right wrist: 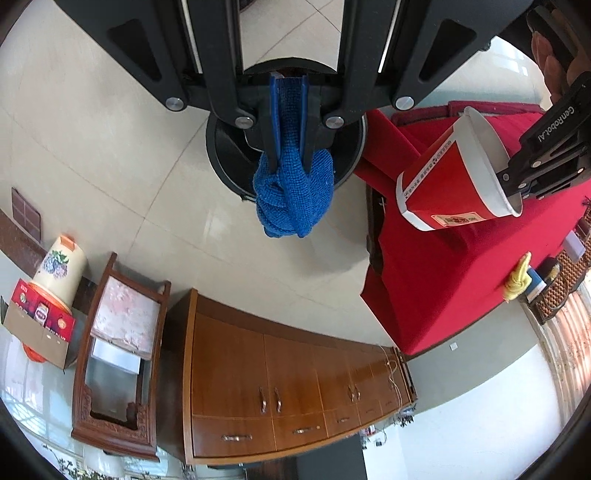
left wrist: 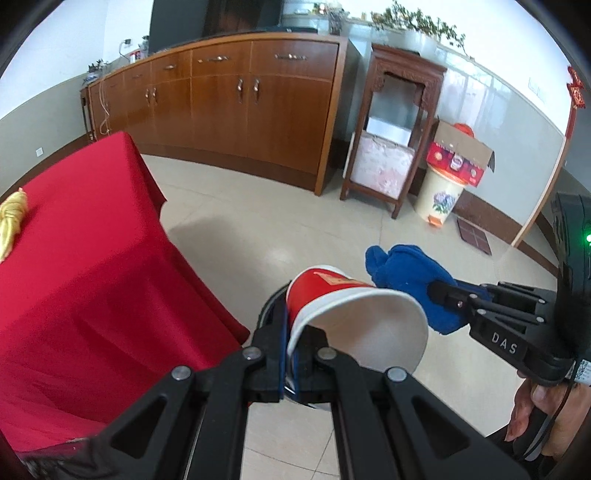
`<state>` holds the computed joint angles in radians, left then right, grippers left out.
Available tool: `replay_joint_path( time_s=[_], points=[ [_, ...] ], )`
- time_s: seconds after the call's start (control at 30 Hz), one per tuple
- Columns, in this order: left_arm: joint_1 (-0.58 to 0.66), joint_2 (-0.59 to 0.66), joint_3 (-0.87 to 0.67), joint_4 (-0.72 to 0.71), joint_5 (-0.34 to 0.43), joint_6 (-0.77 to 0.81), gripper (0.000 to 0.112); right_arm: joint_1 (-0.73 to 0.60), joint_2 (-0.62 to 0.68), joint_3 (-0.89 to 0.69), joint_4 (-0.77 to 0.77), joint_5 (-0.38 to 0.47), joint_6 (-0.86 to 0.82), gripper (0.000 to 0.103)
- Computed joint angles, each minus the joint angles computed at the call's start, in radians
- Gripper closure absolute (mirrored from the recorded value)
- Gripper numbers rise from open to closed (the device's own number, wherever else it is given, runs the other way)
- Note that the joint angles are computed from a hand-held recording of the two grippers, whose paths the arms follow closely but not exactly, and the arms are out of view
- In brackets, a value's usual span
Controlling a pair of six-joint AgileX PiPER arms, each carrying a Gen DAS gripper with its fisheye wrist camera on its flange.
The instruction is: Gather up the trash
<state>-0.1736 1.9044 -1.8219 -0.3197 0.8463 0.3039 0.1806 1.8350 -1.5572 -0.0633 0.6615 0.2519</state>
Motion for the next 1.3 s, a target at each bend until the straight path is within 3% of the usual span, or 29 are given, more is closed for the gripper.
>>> replay_joint_path(
  time_s=[0.37, 0.67, 0.93, 1.0, 1.07, 1.13, 1.2, 1.3],
  points=[
    [-0.033, 0.087, -0.027, 0.040, 0.025, -0.033, 0.109, -0.043, 0.107, 0.001, 0.053, -0.003, -0.071, 0.094],
    [-0.055, 0.180, -0.082, 0.088, 0.034, -0.058, 0.109, -0.066, 0.264, -0.116, 0.108, 0.047, -0.178, 0.094],
    [-0.045, 0.248, -0.129, 0.058, 0.067, -0.068, 0.109, -0.044, 0.358, -0.211, 0.064, 0.065, -0.200, 0.093],
    [-0.035, 0.258, -0.135, 0.016, 0.072, -0.048, 0.099, -0.039, 0.374, -0.226, 0.033, 0.064, -0.189, 0.079],
    [-0.049, 0.234, -0.093, 0.094, 0.035, -0.107, 0.045, -0.029, 0.367, -0.214, -0.060, 0.043, -0.103, 0.014],
    [-0.047, 0.178, -0.007, 0.135, -0.045, -0.129, 0.036, -0.037, 0.356, -0.210, -0.097, 0.040, -0.057, 0.011],
    [-0.045, 0.151, 0.028, 0.182, -0.067, -0.159, 0.032, -0.039, 0.357, -0.215, -0.125, 0.060, -0.026, 0.011],
    [-0.043, 0.105, 0.093, 0.259, -0.103, -0.230, 0.011, -0.038, 0.345, -0.192, -0.164, 0.067, 0.036, 0.011]
  ],
)
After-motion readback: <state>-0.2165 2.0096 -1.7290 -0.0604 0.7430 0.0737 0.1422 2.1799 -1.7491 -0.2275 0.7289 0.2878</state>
